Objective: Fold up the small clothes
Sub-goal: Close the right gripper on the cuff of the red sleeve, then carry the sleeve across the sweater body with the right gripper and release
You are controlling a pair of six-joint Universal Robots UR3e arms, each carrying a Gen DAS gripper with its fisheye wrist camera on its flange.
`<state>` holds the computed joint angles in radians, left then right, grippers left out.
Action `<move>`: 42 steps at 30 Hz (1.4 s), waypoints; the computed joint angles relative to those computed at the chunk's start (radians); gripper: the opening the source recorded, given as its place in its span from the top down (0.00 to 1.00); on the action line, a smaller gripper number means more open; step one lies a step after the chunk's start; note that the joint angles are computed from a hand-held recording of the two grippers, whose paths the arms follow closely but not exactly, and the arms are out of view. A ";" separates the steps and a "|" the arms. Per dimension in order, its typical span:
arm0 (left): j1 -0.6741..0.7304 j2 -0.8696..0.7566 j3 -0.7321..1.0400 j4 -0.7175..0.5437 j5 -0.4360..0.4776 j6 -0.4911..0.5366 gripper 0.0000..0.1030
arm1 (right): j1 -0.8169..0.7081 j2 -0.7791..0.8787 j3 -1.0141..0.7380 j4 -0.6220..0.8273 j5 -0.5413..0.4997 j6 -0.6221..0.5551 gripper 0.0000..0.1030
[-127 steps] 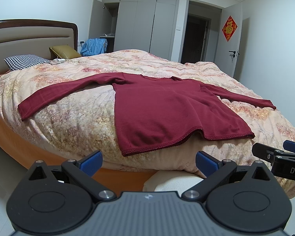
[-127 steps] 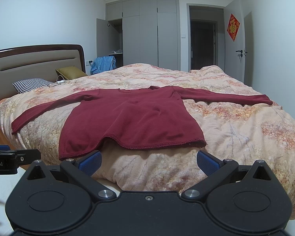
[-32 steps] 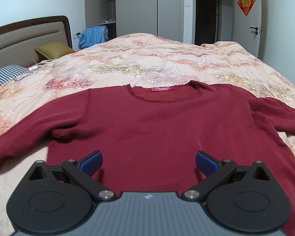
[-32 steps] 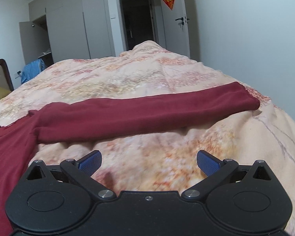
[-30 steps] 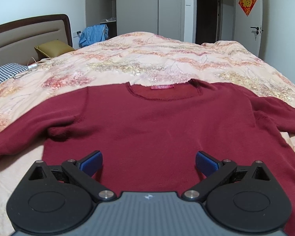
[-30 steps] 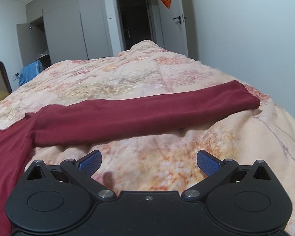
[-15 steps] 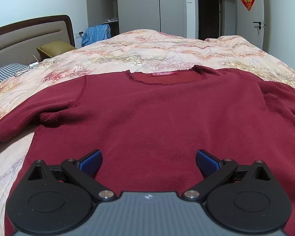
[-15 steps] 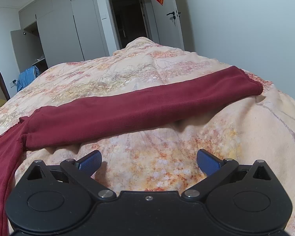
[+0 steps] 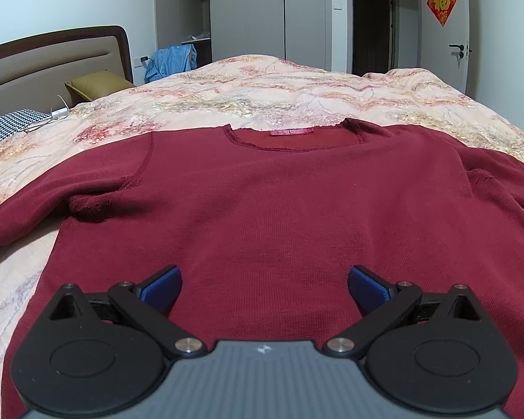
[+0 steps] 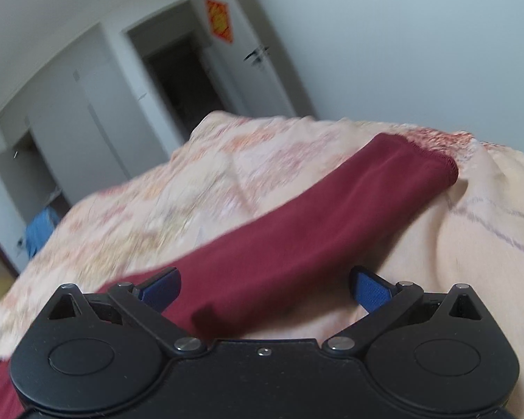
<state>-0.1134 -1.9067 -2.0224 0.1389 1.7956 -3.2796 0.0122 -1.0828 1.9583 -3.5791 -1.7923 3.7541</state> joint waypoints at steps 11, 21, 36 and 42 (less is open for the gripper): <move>0.001 -0.010 -0.004 0.022 -0.001 -0.001 0.00 | 0.030 0.087 -0.073 -0.008 -0.156 0.046 0.34; 0.001 -0.009 -0.006 0.023 0.000 0.000 0.00 | 0.035 0.107 -0.046 -0.062 -0.195 0.105 0.69; 0.012 -0.006 -0.013 0.031 -0.017 -0.001 0.00 | 0.057 0.050 -0.060 -0.017 -0.216 -0.002 0.91; 0.021 -0.003 -0.025 0.045 -0.033 -0.006 0.00 | 0.105 0.038 -0.190 0.109 -0.285 -0.160 0.91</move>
